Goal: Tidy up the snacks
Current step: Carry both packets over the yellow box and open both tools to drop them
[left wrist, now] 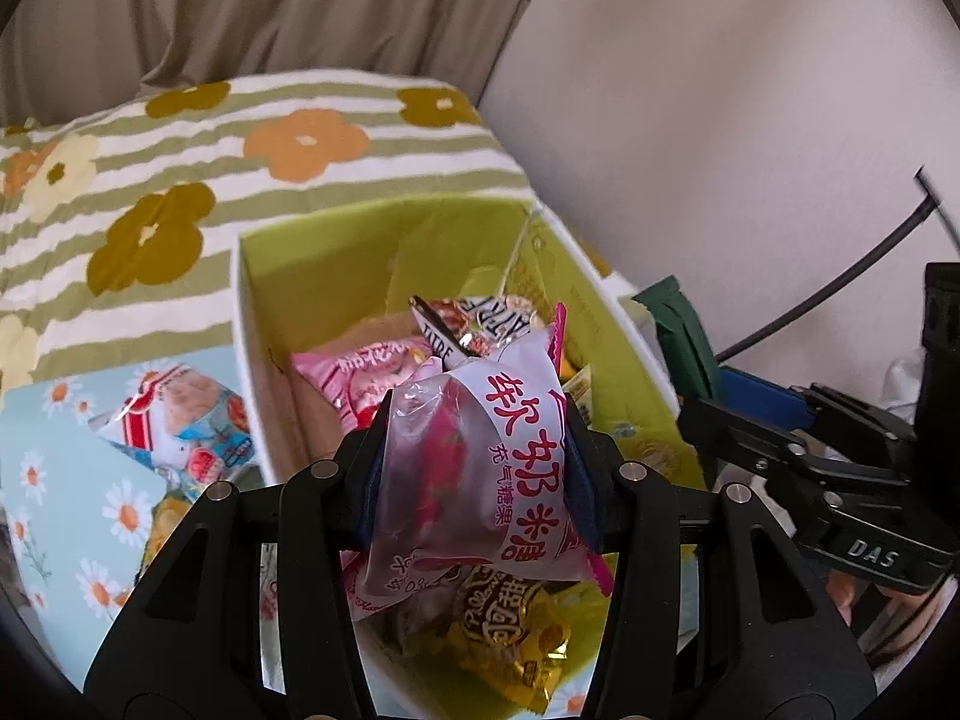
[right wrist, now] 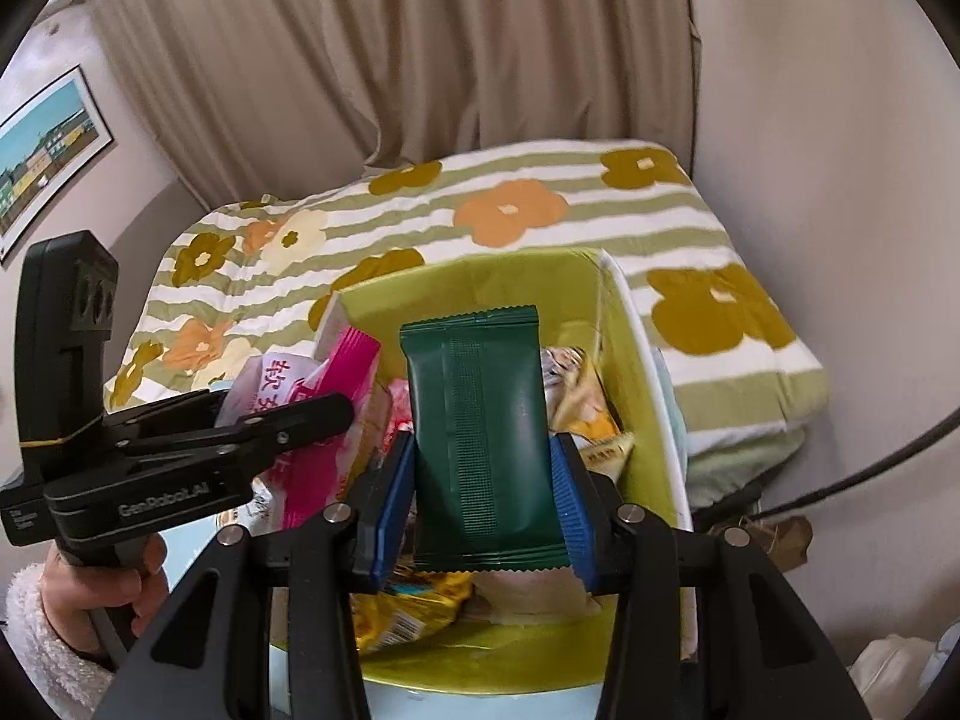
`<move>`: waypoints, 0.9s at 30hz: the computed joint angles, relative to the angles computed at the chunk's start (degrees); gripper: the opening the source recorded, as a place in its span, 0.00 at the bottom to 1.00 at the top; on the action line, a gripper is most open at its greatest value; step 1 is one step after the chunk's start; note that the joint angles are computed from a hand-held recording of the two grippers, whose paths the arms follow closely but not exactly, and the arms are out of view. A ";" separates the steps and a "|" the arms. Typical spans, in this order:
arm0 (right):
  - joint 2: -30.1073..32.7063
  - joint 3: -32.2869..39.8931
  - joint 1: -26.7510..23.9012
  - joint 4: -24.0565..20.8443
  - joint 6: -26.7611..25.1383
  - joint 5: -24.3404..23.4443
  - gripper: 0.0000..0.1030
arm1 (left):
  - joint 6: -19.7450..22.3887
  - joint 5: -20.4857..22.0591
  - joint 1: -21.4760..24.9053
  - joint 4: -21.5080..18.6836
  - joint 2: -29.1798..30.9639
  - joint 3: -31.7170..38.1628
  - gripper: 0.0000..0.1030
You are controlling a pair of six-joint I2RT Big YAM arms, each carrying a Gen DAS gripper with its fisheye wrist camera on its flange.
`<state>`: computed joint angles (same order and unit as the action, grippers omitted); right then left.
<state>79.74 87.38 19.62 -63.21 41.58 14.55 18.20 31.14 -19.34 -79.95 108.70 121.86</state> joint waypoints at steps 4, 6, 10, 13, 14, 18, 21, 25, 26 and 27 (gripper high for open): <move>-0.81 -1.69 -0.77 0.56 1.59 -0.70 0.40 | 1.35 -3.66 -1.68 -0.24 0.89 0.56 0.65; -0.83 -1.82 -1.14 0.57 1.82 -0.99 0.40 | 1.16 -4.13 -1.65 -0.29 1.42 1.18 0.85; -1.25 -2.41 -1.52 0.68 2.62 -1.38 0.40 | 0.88 -5.91 -1.10 1.20 1.28 1.15 0.89; -1.28 -2.85 -1.80 1.05 2.75 -2.03 0.40 | 0.78 -5.86 0.39 1.36 0.75 0.44 0.89; -1.15 -2.86 -1.75 0.99 2.83 -2.29 0.40 | 0.79 -5.85 0.88 1.84 0.33 -0.16 0.89; -0.14 -2.45 -1.85 1.20 2.89 -3.65 0.40 | 1.51 -7.18 2.10 4.04 -1.68 -2.79 0.89; 0.50 -2.24 -1.97 1.33 2.87 -4.76 0.40 | 1.99 -8.67 2.71 4.81 -2.50 -3.79 0.89; 1.32 -2.34 -2.69 2.91 2.43 -6.68 0.40 | 1.57 -8.10 4.19 5.92 -3.95 -5.52 0.89; 1.67 -2.09 -2.76 2.86 1.84 -7.07 0.42 | 1.39 -8.03 4.57 5.74 -4.12 -5.55 0.89; 1.90 -1.88 -2.69 2.70 1.36 -7.01 0.50 | 0.98 -7.90 4.98 5.34 -4.16 -5.33 0.89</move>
<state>81.64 85.50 16.92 -60.50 42.94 7.54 19.19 23.24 -14.36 -74.61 104.54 116.54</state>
